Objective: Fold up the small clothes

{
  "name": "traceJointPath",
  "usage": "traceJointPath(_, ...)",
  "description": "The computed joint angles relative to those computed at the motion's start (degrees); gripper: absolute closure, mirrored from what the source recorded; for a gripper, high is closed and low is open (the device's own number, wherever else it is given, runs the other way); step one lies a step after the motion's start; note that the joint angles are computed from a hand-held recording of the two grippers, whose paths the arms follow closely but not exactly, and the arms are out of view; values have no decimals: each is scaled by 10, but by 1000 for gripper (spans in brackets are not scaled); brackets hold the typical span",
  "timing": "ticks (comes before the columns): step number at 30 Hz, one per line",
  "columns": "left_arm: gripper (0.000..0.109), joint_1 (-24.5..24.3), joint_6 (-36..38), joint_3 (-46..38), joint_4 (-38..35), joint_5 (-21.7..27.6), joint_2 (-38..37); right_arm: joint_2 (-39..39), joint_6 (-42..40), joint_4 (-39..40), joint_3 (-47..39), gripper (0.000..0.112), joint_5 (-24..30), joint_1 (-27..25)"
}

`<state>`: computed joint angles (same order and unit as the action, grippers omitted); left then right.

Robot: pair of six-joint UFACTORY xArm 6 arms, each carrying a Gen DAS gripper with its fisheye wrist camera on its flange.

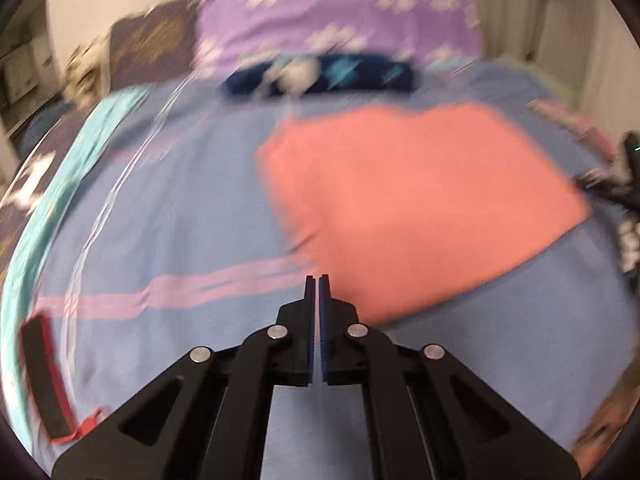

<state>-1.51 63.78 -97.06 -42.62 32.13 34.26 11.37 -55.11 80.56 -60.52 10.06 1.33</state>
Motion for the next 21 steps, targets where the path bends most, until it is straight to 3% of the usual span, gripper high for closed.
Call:
traceJointPath(1,100,-10,26,3,-35,17,-10,-4,-2,2,4,81,2,-3)
traceJointPath(3,81,-41,60,-1,-77,66,-20,-17,-35,36,16,85,11,-10)
traceJointPath(5,80,-79,65,-19,-77,110,-9,-29,-69,72,30,85,14,-15)
traceJointPath(8,77,-140,23,-48,-29,128,21,-46,-109,121,51,85,21,-31)
traceJointPath(11,70,-197,-68,-77,34,105,53,-62,-166,184,74,85,22,-52)
traceJointPath(13,60,-226,-120,-93,64,76,71,-66,-188,218,85,83,58,-76)
traceJointPath(14,55,-238,-134,-88,75,55,71,-63,-191,231,90,82,93,-93)
traceJointPath(17,41,-277,-236,-102,190,-24,96,-55,-192,240,89,82,131,-111)
traceJointPath(18,40,-287,-276,-103,250,-57,106,-55,-198,242,91,82,139,-114)
traceJointPath(20,40,-295,-333,-120,329,-75,125,-57,-211,250,94,80,156,-119)
traceJointPath(21,40,-294,-338,-130,337,-62,128,-57,-211,251,95,80,162,-121)
